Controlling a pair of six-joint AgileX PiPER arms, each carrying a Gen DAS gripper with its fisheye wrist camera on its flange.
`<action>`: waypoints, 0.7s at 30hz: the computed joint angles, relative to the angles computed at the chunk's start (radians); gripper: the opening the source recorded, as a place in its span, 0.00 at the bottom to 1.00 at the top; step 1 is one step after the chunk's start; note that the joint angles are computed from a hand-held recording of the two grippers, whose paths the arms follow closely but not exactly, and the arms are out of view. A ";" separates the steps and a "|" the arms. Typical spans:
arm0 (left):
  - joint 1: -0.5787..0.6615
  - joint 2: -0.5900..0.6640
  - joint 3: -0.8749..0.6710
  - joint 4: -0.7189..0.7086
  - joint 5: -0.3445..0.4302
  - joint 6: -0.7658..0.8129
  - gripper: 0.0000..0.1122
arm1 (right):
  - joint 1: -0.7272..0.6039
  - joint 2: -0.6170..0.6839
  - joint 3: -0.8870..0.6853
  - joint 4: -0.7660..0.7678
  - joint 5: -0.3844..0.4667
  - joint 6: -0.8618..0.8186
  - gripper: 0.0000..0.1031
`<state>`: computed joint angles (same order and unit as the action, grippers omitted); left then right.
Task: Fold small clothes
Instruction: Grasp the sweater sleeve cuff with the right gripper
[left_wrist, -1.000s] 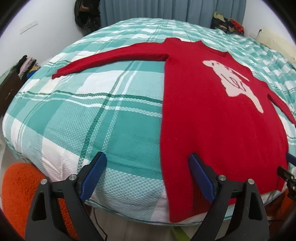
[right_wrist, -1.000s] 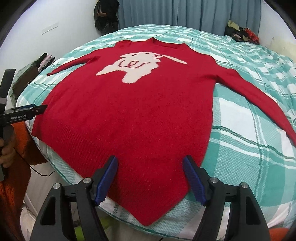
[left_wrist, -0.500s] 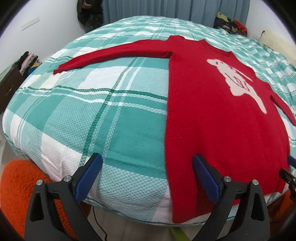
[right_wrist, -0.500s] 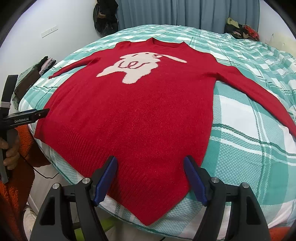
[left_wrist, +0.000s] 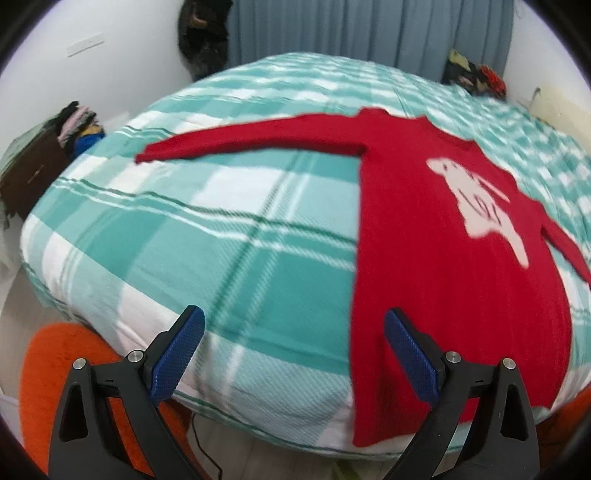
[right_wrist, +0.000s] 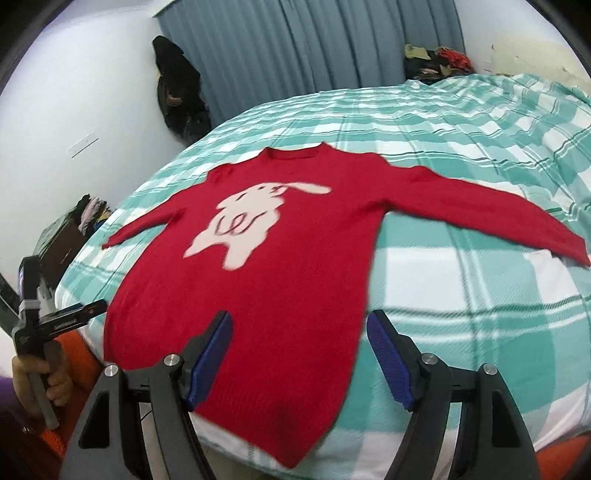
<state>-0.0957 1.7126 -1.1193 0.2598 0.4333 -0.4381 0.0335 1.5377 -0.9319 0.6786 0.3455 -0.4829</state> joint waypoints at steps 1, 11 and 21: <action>0.008 0.005 -0.011 -0.014 0.004 0.011 0.87 | -0.019 0.017 -0.020 -0.003 0.014 -0.004 0.72; 0.144 0.144 -0.225 -0.048 0.041 0.102 0.87 | -0.551 0.266 -0.357 0.301 0.319 -0.115 0.72; 0.170 0.254 -0.260 -0.031 0.069 0.037 0.88 | -0.827 0.581 -0.514 0.612 0.450 0.076 0.71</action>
